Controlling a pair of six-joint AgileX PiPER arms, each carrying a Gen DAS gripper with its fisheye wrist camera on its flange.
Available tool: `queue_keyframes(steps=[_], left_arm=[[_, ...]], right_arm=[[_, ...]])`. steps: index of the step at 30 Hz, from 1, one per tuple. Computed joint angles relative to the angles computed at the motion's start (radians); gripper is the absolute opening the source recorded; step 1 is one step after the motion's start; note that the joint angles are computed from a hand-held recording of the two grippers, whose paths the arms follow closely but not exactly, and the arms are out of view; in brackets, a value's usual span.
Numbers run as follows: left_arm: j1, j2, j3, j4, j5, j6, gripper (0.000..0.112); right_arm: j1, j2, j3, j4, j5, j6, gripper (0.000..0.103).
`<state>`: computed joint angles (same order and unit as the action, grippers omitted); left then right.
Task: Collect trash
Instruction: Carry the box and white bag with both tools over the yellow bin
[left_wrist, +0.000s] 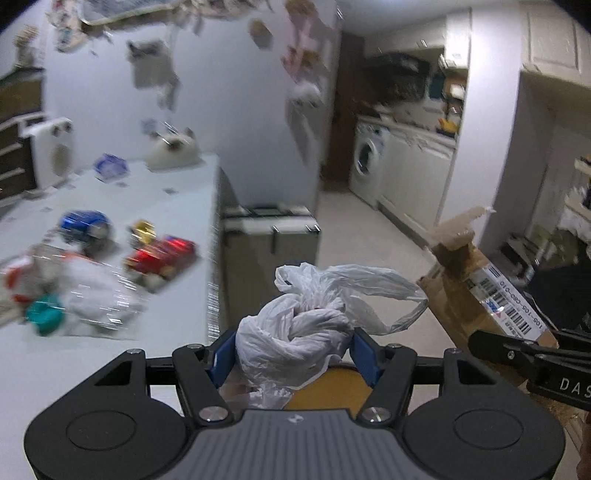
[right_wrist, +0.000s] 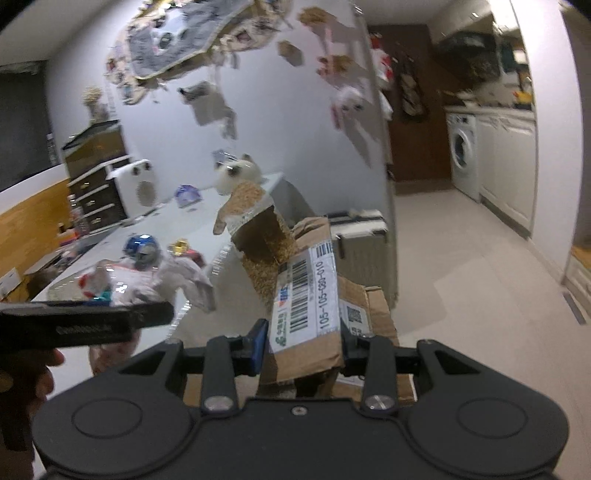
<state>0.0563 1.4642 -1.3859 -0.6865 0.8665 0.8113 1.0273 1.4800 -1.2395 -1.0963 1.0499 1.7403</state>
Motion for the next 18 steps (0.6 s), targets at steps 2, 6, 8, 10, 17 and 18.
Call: queue_keyframes(steps=[2, 6, 8, 10, 17, 18], left_arm=[[-0.062, 0.053, -0.034, 0.051, -0.004, -0.063, 0.065], [-0.146, 0.172, -0.134, 0.122, 0.029, -0.184, 0.065], [-0.178, 0.236, -0.188, 0.153, 0.050, -0.232, 0.065], [-0.206, 0.300, -0.242, 0.189, 0.073, -0.286, 0.065], [-0.230, 0.528, -0.428, 0.263, 0.197, -0.448, 0.065], [-0.228, 0.560, -0.454, 0.271, 0.214, -0.462, 0.065]], right_arm=[[-0.042, -0.013, 0.033, 0.025, -0.034, 0.010, 0.037], [-0.130, -0.019, 0.079, 0.079, -0.102, 0.022, 0.037], [-0.171, -0.027, 0.114, 0.095, -0.155, 0.044, 0.037], [-0.216, -0.021, 0.127, 0.132, -0.191, 0.045, 0.037], [-0.364, 0.030, 0.162, 0.252, -0.355, 0.006, 0.037], [-0.383, 0.042, 0.160, 0.276, -0.379, -0.014, 0.037]])
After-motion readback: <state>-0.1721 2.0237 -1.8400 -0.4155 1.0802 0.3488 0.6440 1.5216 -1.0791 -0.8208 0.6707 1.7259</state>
